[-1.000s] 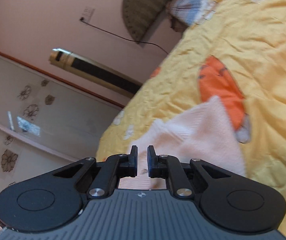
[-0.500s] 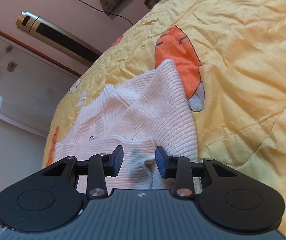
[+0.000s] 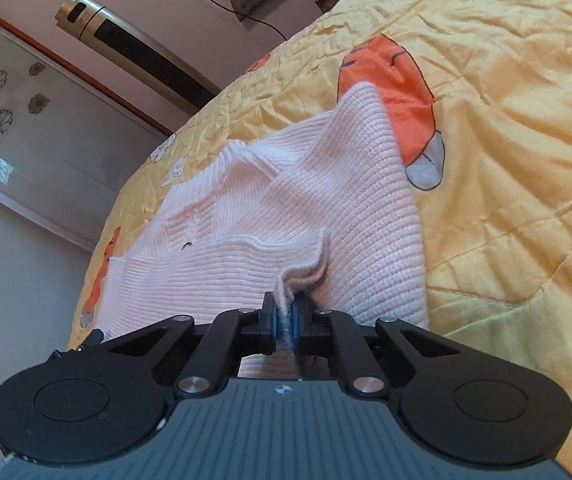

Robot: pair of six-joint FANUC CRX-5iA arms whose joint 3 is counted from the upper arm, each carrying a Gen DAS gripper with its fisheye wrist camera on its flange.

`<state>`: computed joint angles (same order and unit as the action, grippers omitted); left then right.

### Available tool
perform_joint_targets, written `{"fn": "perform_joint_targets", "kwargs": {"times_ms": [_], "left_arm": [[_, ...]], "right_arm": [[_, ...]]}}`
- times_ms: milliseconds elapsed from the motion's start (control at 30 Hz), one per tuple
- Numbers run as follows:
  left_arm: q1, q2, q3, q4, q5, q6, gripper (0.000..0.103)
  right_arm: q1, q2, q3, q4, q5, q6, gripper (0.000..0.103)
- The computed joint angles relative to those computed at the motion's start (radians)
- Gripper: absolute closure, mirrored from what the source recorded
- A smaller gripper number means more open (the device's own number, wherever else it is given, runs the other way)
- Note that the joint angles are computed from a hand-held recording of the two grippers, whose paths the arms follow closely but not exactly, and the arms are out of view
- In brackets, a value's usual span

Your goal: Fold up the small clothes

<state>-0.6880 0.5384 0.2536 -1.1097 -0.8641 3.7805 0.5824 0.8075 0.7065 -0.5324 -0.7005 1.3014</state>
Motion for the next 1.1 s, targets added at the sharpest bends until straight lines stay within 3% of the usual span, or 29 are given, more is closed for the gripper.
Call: {"fn": "perform_joint_targets", "kwargs": {"times_ms": [67,133,200,300,333,367,467,500,567,633,667,700,800,833,900,967,1033,1100], "left_arm": [[0.006,-0.006,0.005,0.026,-0.007,0.001,0.034],[0.002,-0.005,-0.002,0.006,-0.015,0.078,0.035],[-0.017,0.020,0.020,-0.022,-0.054,0.071,0.035],[-0.022,0.068,0.106,0.041,-0.141,-0.116,0.043],[-0.019,0.074,0.117,0.057,-0.159,-0.127,0.054],[-0.016,0.072,0.114,0.060,-0.161,-0.117,0.056],[-0.018,0.070,0.108,0.055,-0.161,-0.109,0.058],[-0.018,0.074,0.115,0.056,-0.168,-0.117,0.058],[-0.021,0.077,0.119,0.054,-0.173,-0.120,0.058],[-0.022,0.067,0.102,0.042,-0.154,-0.103,0.054],[-0.023,0.055,0.086,0.040,-0.135,-0.098,0.052],[-0.022,0.039,0.069,0.046,-0.118,-0.106,0.051],[-0.058,-0.030,-0.006,0.031,-0.121,-0.108,0.046],[-0.078,-0.049,-0.020,0.036,-0.162,-0.129,0.044],[-0.126,-0.076,-0.039,0.032,-0.272,-0.154,0.038],[-0.176,-0.086,-0.040,0.029,-0.407,-0.174,0.023],[-0.210,-0.088,-0.042,0.047,-0.501,-0.227,0.020],[-0.217,-0.103,-0.061,0.089,-0.500,-0.320,0.020]], "right_arm": [[0.009,-0.043,-0.047,-0.014,0.080,0.065,0.092],[-0.007,-0.081,-0.066,-0.101,0.133,0.154,0.092],[0.001,-0.092,-0.090,-0.009,0.189,0.102,0.093],[-0.023,-0.033,-0.044,0.067,0.095,-0.048,0.093],[-0.020,-0.020,-0.040,0.083,0.074,-0.065,0.093],[-0.014,-0.024,-0.056,0.083,0.087,-0.057,0.093],[-0.005,-0.093,-0.164,0.019,0.225,0.014,0.093],[0.002,-0.089,-0.173,0.060,0.237,-0.027,0.093],[0.000,-0.047,-0.131,0.109,0.165,-0.087,0.096],[0.008,-0.053,-0.153,0.117,0.197,-0.071,0.096],[0.012,-0.061,-0.168,0.118,0.218,-0.074,0.094],[0.014,-0.070,-0.181,0.111,0.230,-0.076,0.080],[0.016,-0.112,-0.232,0.082,0.252,-0.074,0.072],[0.019,-0.148,-0.276,0.075,0.281,-0.057,0.069],[0.036,-0.224,-0.389,0.112,0.351,-0.042,0.047],[0.073,-0.307,-0.546,0.262,0.446,-0.134,0.032],[0.103,-0.375,-0.703,0.452,0.531,-0.305,0.032],[0.114,-0.431,-0.815,0.485,0.579,-0.374,0.037]]}}
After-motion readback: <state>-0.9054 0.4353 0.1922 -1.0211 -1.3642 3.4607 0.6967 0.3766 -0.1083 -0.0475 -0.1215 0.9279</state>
